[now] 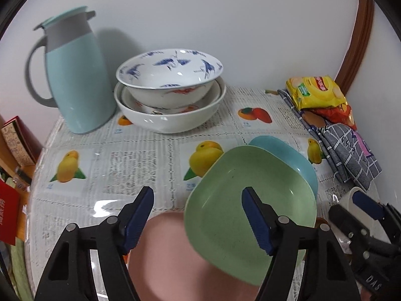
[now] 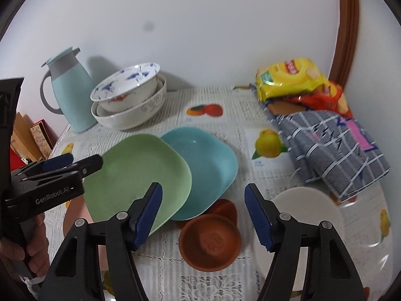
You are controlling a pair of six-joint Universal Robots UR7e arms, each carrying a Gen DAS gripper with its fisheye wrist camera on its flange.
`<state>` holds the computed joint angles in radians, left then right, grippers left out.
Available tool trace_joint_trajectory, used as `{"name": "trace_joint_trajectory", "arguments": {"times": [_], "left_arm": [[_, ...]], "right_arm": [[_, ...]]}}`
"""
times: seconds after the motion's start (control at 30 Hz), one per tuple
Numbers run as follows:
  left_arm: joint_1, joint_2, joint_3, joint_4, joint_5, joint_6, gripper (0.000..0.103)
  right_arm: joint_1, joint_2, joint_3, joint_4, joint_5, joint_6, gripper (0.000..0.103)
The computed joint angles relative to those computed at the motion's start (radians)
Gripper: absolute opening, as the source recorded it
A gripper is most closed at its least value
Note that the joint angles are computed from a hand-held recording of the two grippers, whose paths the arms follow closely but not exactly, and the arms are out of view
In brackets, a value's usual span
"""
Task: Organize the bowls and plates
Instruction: 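Move both grippers forward to the rim of the green square plate, then close both grippers on the green plate rim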
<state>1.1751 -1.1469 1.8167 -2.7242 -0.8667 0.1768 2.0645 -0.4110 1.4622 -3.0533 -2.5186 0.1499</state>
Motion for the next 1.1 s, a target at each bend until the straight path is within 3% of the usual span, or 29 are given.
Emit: {"name": "trace_joint_trajectory", "arguments": {"times": [0.2,0.5,0.73,0.9,1.03,1.1], "left_arm": [[0.022,0.04,-0.047,0.028,-0.034,-0.001,0.064],[0.053,0.076,-0.085,0.04,-0.067,0.011,0.063],[0.078,0.085,-0.1,0.079,-0.112,-0.012,0.052],[0.087,0.081,-0.101,0.09,-0.165,-0.026,0.036],[0.083,0.076,-0.094,0.092,-0.17,-0.02,0.02],[0.083,0.07,-0.093,0.095,-0.184,-0.019,0.017]], "right_arm": [[-0.021,0.007,-0.012,0.047,0.03,0.04,0.067],[-0.038,0.035,-0.053,0.1,0.048,0.078,0.066],[-0.056,0.048,-0.071,0.147,0.073,0.108,0.05],[-0.054,0.07,-0.093,0.15,0.045,0.091,0.044],[-0.058,0.076,-0.105,0.163,0.05,0.083,0.021],[-0.057,0.084,-0.115,0.171,0.016,0.089,0.019]]}}
